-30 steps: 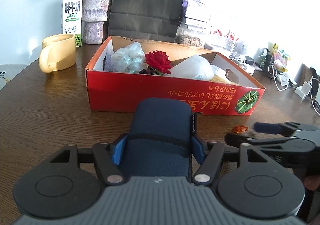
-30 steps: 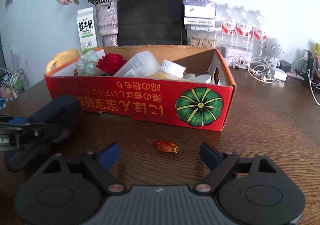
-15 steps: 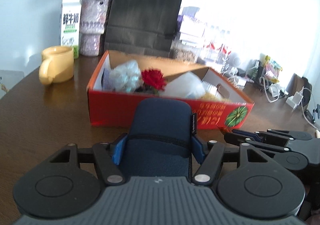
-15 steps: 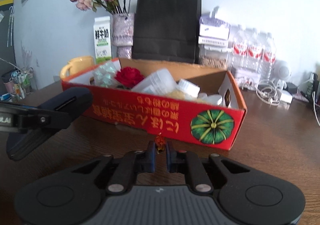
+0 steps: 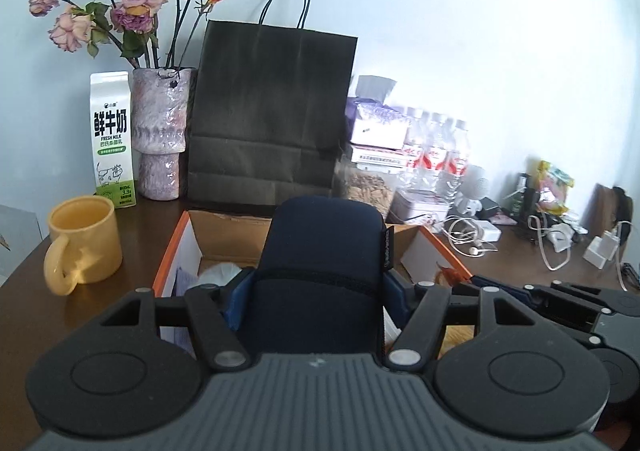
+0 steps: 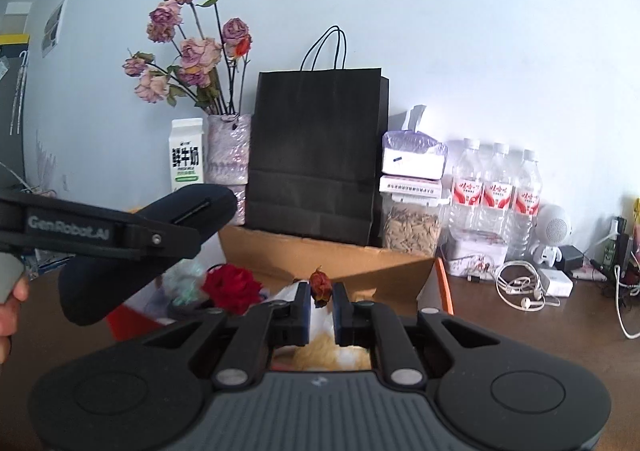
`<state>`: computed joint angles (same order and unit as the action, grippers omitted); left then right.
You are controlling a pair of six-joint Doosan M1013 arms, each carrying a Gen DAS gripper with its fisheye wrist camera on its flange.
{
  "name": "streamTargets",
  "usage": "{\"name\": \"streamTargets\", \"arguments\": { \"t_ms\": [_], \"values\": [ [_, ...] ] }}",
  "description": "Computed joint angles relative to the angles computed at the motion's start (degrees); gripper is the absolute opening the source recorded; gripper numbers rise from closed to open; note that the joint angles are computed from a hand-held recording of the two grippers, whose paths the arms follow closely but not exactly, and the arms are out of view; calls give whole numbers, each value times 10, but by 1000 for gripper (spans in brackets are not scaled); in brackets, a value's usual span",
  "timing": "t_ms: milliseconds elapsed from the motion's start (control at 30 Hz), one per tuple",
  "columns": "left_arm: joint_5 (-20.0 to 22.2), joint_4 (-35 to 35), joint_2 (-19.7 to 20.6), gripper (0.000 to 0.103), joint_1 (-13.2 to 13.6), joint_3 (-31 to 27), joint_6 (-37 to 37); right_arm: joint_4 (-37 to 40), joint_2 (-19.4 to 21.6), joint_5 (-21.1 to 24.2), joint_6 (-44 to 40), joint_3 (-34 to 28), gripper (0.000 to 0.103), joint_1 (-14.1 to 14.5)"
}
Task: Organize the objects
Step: 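Carry the navy case over the box and lower it with the left tool, then open the left tool to release the navy case into the box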
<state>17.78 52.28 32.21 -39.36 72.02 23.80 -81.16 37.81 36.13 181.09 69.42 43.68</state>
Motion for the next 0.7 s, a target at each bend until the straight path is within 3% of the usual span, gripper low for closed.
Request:
{"name": "streamTargets", "arguments": {
  "t_ms": [167,467,500,567,600,667,700],
  "values": [
    [36,-69,38,65,6,-58,77,42,24,-4,-49,-43,10,-17],
    [73,-120,75,70,14,-110,128,105,54,-10,-91,-84,11,-33],
    [69,-104,74,81,14,-106,113,105,55,-6,-91,-86,21,-33],
    [55,-28,68,103,13,-90,47,100,53,-4,-80,-80,54,-33],
    [54,32,64,103,10,-80,-7,98,51,-6,-76,-76,82,-33],
    [56,64,58,103,9,-69,-29,85,47,-7,-60,-69,103,-33],
    [55,62,54,103,9,-63,-30,77,45,-8,-52,-66,103,-32]
  ]
}}
